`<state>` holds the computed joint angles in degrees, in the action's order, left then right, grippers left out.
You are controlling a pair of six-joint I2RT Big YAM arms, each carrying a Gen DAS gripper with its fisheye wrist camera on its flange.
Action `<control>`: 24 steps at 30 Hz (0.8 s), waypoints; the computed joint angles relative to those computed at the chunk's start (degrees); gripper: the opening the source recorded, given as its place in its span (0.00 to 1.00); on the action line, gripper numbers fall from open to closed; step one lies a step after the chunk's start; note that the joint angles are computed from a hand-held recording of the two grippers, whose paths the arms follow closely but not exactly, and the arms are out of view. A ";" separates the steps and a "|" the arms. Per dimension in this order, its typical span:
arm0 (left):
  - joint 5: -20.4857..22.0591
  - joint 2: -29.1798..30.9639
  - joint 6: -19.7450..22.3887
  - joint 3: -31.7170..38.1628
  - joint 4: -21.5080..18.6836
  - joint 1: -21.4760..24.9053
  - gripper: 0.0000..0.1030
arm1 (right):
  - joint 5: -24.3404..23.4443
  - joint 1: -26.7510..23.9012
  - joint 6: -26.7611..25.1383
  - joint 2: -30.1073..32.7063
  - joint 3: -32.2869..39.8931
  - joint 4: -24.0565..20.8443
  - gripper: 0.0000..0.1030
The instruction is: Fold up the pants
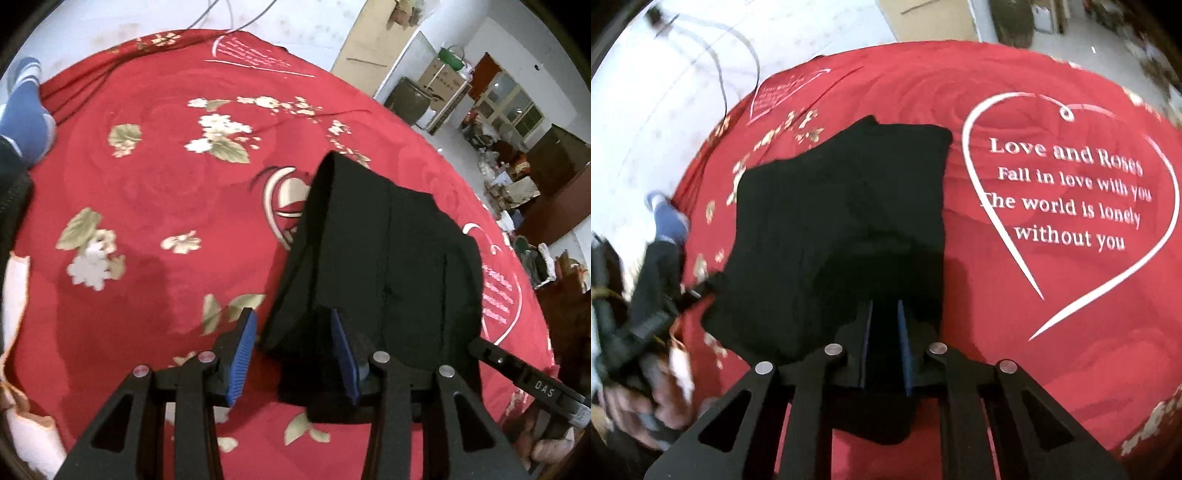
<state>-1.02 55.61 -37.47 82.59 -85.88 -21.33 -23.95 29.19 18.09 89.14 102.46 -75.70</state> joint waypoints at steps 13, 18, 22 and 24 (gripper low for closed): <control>-0.03 0.73 3.34 0.53 3.34 -1.33 0.38 | -0.52 -2.03 4.14 5.85 5.12 3.23 0.15; -0.77 2.59 4.67 1.62 1.43 -2.32 0.36 | -3.31 -4.18 5.99 4.04 1.04 6.00 0.14; -3.81 1.65 3.81 2.56 -0.12 -2.65 0.36 | -2.71 -4.38 4.19 4.09 3.54 3.04 0.26; -4.33 0.77 3.36 3.66 0.04 -3.23 0.36 | -0.93 -3.91 2.51 2.13 3.18 3.72 0.26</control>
<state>-5.34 56.38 -34.11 86.24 -85.84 -24.55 -24.88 25.28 20.61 91.27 105.64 -71.98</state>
